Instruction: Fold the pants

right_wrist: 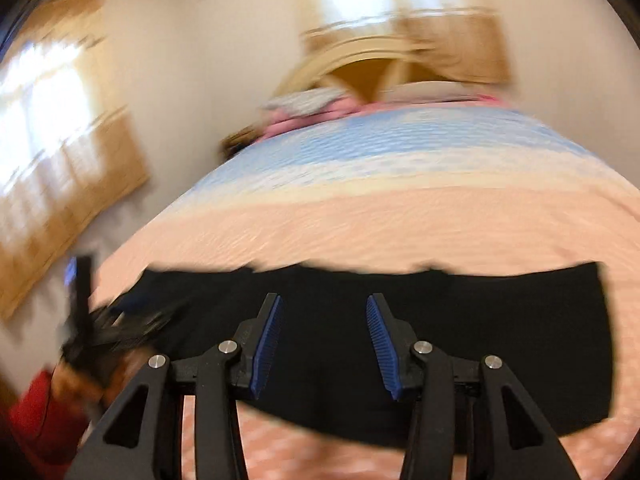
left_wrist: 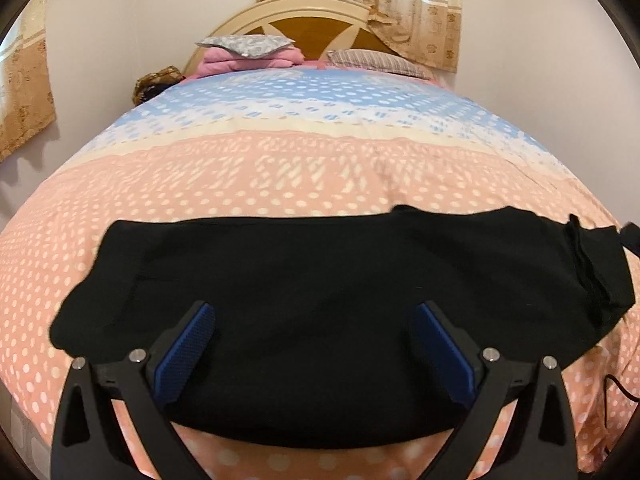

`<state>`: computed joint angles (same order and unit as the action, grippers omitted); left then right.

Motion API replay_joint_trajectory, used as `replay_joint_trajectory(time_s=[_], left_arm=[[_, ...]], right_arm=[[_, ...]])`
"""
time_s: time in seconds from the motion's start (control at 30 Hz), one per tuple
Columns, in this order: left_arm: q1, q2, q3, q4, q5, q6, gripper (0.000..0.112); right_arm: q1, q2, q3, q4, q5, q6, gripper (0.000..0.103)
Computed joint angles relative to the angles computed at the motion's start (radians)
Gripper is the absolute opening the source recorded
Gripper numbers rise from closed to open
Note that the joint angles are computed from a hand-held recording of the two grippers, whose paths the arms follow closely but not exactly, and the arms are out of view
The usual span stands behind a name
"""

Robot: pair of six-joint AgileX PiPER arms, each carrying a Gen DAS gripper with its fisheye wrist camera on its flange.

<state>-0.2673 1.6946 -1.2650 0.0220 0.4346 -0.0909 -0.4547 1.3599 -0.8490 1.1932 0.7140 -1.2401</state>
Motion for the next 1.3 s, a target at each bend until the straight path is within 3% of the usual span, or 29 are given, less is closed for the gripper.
replay_joint_trajectory(time_s=[0.17,0.27,0.33,0.43,0.53,0.67,0.73,0.87,1.0,1.1,1.2,1.3], left_arm=[[-0.062,0.001,-0.021,0.032,0.011,-0.005,0.103],[-0.112,0.020,-0.078,0.038,0.030,0.003,0.103],[-0.145,0.039,-0.125,0.042,0.043,0.010,0.103],[-0.215,0.077,-0.219,0.054,0.052,0.017,0.103],[-0.280,0.131,-0.330,-0.010,0.071,0.083,0.103],[-0.391,0.244,-0.496,0.061,0.107,0.017,0.103],[-0.439,0.340,-0.621,0.116,0.195,-0.065,0.103],[-0.467,0.454,-0.728,0.195,0.349,-0.191,0.102],[-0.439,0.404,-0.622,0.136,0.271,-0.162,0.103],[-0.415,0.356,-0.590,0.071,0.248,-0.098,0.102],[-0.405,0.295,-0.515,0.072,0.181,-0.096,0.103],[-0.367,0.267,-0.463,0.096,0.171,-0.110,0.103]], right_arm=[[-0.001,0.155,-0.018,-0.165,0.049,0.094,0.047],[0.082,0.072,0.062,-0.172,-0.075,-0.009,0.049],[0.056,0.066,0.037,-0.208,0.000,-0.001,0.049],[-0.127,0.082,-0.004,-0.107,0.231,-0.106,0.048],[-0.306,0.090,-0.057,0.024,0.274,-0.149,0.048],[-0.396,0.212,-0.223,-0.005,0.222,0.005,0.046],[-0.387,0.309,-0.316,-0.018,0.222,0.064,0.039],[-0.300,0.505,-0.497,-0.225,0.136,0.269,0.038],[-0.274,0.582,-0.519,-0.192,0.097,0.225,0.038],[-0.325,0.552,-0.510,-0.112,0.156,0.209,0.037],[-0.412,0.447,-0.391,0.037,0.214,0.091,0.037],[-0.410,0.326,-0.263,0.057,0.212,0.016,0.038]])
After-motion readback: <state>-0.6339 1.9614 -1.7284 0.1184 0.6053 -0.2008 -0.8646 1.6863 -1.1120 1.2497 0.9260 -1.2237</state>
